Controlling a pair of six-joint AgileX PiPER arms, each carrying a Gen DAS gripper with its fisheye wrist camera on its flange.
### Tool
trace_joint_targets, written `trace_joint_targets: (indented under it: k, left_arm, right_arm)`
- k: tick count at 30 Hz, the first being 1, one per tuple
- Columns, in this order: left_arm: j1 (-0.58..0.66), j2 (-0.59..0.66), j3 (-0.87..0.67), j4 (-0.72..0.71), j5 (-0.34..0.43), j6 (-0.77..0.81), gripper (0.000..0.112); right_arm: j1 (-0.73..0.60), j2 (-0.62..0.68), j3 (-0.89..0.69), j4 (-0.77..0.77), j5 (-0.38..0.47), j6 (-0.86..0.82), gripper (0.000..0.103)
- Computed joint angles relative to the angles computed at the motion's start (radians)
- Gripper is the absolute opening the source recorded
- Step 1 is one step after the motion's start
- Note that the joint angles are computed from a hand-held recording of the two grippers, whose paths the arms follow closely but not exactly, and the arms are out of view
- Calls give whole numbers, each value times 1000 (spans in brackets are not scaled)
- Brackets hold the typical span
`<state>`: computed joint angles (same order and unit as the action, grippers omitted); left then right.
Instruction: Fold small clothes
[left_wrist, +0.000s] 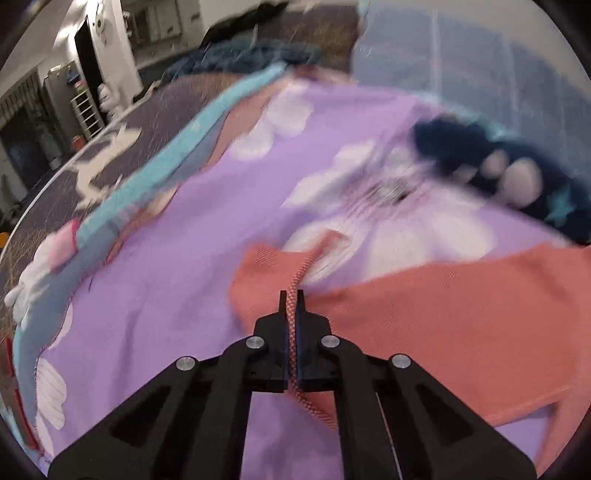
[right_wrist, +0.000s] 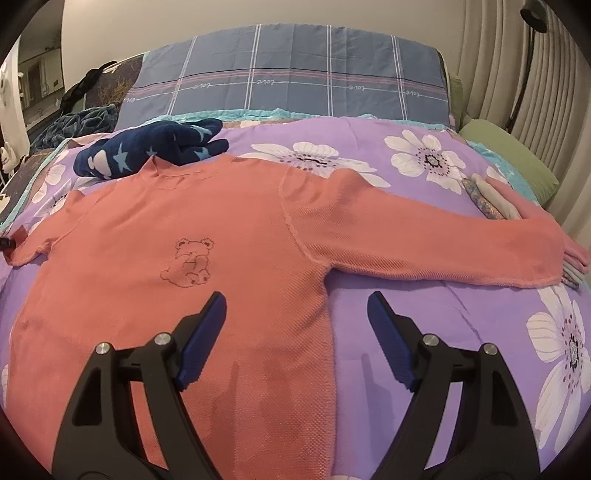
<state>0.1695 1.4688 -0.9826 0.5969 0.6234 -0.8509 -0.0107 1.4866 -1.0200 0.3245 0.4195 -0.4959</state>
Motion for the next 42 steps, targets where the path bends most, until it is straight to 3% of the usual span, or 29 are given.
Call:
trace_joint_targets:
  k: [3, 6, 8, 12, 16, 17, 18, 20, 22, 25, 30, 33, 37, 40, 41, 42]
  left_arm:
    - [-96, -74, -14, -74, -46, 46, 2]
    - [-309, -99, -74, -33, -56, 15, 2]
    - [-413, -78, -108, -11, -75, -16, 2]
    - [-624, 19, -162, 55, -156, -99, 2]
    - [-739, 193, -240, -108, -212, 60, 2]
    - [-759, 230, -252, -123, -210, 76, 2]
    - [-763, 249, -251, -133, -214, 87, 2]
    - [-770, 284, -243, -173, -229, 118, 2]
    - [-775, 293, -234, -204, -239, 128, 2]
    - [-761, 269, -200, -323, -257, 240, 3]
    - [-774, 257, -169, -313, -259, 253, 12]
    - [-765, 257, -179, -346, -250, 288, 13]
    - [-764, 244, -167, -349, -251, 282, 13]
    - [-765, 244, -172, -338, -242, 267, 13]
    - [-766, 242, -172, -336, -240, 262, 13]
    - [-763, 247, -184, -339, -237, 266, 13]
  right_arm:
    - [-14, 12, -30, 75, 43, -57, 80]
    - [-39, 31, -75, 164, 116, -112, 80]
    - [-26, 30, -89, 101, 115, -53, 80]
    - [-5, 33, -85, -27, 68, 32, 80]
    - [-44, 86, -150, 31, 148, -14, 79]
    - [-51, 99, -166, 53, 165, -34, 72]
    - [-59, 113, -183, 84, 187, -65, 67]
    - [-63, 160, -242, 138, 257, -122, 35]
    - [-54, 204, -297, 167, 314, -148, 26]
    - [-26, 280, -395, 214, 428, -165, 26]
    - [54, 387, -539, 233, 552, -154, 28]
    - [111, 511, -709, 220, 647, -88, 28]
    - [193, 623, -857, 123, 668, 9, 28]
    - [206, 665, -898, 143, 664, 28, 31]
    - [202, 659, -892, 171, 660, 12, 10]
    - [196, 655, -891, 194, 665, -4, 5]
